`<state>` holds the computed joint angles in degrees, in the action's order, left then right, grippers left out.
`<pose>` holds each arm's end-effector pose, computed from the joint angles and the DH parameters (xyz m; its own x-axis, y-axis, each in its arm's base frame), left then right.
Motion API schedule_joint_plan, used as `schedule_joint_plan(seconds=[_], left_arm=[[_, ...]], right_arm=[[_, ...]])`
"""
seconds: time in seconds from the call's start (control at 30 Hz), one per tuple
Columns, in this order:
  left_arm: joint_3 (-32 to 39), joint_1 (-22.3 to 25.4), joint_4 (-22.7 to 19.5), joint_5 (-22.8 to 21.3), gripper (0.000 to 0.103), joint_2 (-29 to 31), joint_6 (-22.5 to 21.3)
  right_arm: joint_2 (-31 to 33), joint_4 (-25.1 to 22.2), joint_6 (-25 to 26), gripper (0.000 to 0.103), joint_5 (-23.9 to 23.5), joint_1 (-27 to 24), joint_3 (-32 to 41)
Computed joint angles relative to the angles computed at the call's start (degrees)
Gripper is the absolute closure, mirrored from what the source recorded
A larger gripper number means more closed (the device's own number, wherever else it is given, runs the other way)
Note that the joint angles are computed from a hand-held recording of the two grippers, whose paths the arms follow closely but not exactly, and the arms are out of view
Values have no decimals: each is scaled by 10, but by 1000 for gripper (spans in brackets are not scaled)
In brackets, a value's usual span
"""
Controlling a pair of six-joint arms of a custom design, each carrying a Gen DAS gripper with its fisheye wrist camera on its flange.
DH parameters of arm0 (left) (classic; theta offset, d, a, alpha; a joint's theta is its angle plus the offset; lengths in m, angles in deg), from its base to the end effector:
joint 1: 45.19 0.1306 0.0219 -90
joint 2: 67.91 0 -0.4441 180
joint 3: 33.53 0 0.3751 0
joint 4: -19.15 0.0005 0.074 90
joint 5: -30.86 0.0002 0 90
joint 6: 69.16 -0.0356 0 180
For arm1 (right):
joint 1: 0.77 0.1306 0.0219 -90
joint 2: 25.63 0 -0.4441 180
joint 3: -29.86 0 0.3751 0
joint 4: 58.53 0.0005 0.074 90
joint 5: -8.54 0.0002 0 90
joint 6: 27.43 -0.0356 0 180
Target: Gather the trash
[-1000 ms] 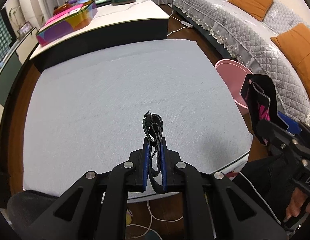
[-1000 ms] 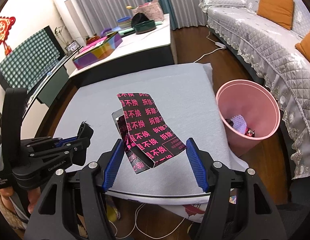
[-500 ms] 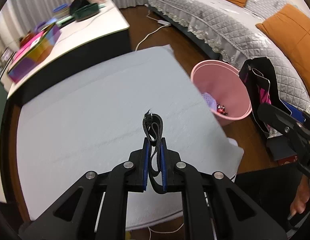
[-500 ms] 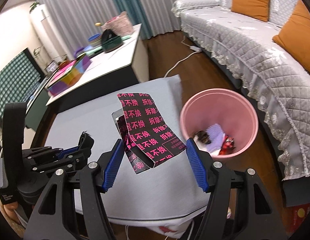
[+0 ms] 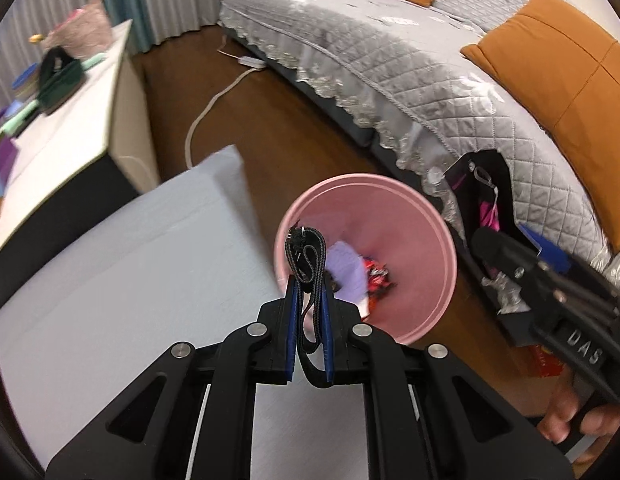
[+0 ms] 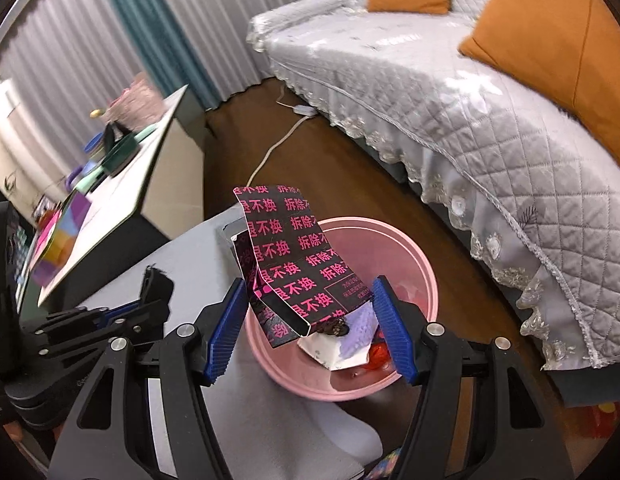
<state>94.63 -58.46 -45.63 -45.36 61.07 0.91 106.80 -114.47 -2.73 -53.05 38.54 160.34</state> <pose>0.6997 -0.1742 0.3715 -0.7246 0.5110 -0.4623 0.6018 0.7962 -0.0631 0.5931 0.4631 0.3563 -0.6023 0.5396 -0.5882 0.4443 0.8388 0.3145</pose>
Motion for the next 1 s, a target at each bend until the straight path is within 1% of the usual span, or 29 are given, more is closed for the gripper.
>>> schedule_joint_plan(seconds=[0.07, 0.13, 0.2, 0.27, 0.4, 0.47, 0.53, 0.57, 0.6, 0.63, 0.7, 0.73, 0.77, 0.8, 0.87, 1.0], left_arm=[[25, -12, -12, 3, 93, 22, 7], [42, -21, -15, -7, 93, 36, 8], [54, -32, -13, -21, 93, 49, 10], [65, -36, -17, -25, 93, 60, 10], [100, -44, -36, -36, 92, 86, 18], [113, -48, -43, -50, 91, 98, 21], [124, -50, -45, -57, 84, 108, 29], [128, -50, -46, -60, 76, 112, 32], [132, -50, -48, -63, 64, 115, 35], [140, -51, -56, -69, 58, 122, 37], [148, -53, -64, -76, 35, 129, 40], [149, -54, -66, -82, 30, 132, 42], [147, -56, -66, -90, 25, 132, 46], [139, -57, -62, -92, 24, 129, 46], [126, -60, -55, -102, 24, 124, 39], [84, -60, -13, -113, 24, 100, 24]], right_arm=[[-2, 1, -4, 39, -17, -13, -15], [-2, -1, -9, 39, -29, -21, -25], [-5, 8, -20, 39, -50, -30, -42], [-7, 15, -30, 39, -64, -35, -56], [-6, 10, -28, 39, -73, -43, -65], [-6, 11, -30, 39, -79, -46, -71], [-7, 16, -37, 39, -88, -50, -79], [-7, 16, -40, 39, -91, -51, -82], [-6, 14, -44, 38, -92, -53, -82], [-5, 13, -48, 37, -93, -54, -83], [-5, 18, -62, 31, -102, -56, -89], [-4, 22, -64, 27, -109, -58, -89], [-2, 20, -67, 20, -112, -58, -89], [-1, 16, -69, 15, -110, -58, -86], [0, 14, -66, 12, -109, -58, -84], [2, 0, -54, 10, -94, -54, -73]])
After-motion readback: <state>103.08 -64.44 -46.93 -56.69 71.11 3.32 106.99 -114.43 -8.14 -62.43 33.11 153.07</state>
